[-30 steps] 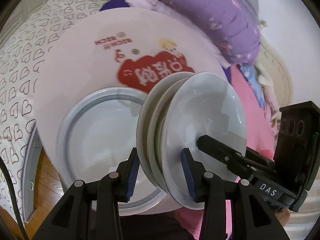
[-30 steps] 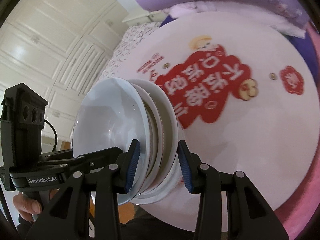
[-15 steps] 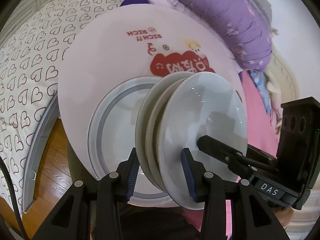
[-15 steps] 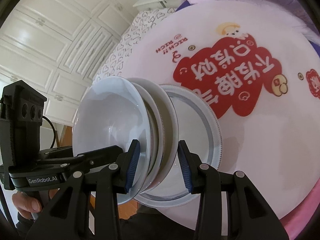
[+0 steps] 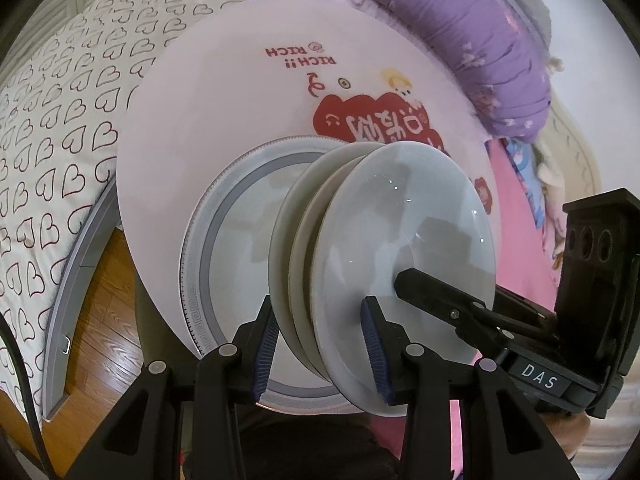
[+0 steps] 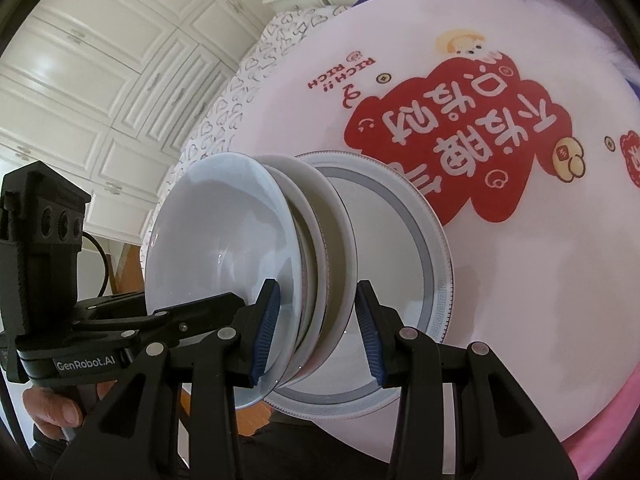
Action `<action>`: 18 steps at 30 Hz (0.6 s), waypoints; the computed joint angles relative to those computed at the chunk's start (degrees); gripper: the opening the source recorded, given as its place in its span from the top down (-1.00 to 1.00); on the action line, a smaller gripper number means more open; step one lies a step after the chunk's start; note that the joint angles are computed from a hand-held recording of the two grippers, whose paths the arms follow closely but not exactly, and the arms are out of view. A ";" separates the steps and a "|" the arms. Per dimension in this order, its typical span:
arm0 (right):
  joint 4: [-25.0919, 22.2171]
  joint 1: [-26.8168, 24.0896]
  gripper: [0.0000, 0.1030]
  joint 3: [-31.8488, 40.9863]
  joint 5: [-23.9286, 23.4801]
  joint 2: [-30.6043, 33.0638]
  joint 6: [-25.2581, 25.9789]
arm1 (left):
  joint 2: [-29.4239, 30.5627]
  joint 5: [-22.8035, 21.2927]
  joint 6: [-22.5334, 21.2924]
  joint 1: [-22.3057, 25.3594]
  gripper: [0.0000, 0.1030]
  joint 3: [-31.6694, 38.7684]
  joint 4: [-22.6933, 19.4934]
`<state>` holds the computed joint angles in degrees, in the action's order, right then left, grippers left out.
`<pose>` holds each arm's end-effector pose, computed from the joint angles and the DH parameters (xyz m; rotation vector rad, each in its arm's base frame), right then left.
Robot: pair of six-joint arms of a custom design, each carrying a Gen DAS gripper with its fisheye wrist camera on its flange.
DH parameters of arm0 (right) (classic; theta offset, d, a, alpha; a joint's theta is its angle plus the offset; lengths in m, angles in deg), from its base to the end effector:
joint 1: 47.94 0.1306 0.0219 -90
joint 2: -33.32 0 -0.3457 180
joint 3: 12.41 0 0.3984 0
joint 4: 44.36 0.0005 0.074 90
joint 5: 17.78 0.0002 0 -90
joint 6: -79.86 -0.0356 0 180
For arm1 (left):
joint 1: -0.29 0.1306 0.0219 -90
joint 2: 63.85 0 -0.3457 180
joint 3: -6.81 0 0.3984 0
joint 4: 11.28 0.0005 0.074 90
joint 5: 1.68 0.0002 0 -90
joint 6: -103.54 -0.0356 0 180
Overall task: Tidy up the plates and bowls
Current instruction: 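Lower the bowl stack with both tools onto the grey-rimmed plates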
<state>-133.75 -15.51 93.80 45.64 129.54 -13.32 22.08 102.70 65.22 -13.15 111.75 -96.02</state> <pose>0.3893 0.2656 0.4393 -0.8251 2.9002 0.7635 0.4048 -0.1063 0.5062 -0.8607 2.7189 -0.6330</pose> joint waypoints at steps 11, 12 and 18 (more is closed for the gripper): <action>0.09 0.10 0.23 -0.51 0.52 0.42 0.31 | 0.34 -0.02 0.01 -0.16 0.31 -1.13 1.06; 0.02 0.10 0.23 -0.42 0.51 0.51 0.37 | 0.33 -0.03 -0.03 -0.18 0.31 -1.12 1.00; -0.32 0.07 0.19 -0.05 0.27 1.02 0.37 | 0.60 -0.40 -0.57 -0.44 0.30 -0.96 0.88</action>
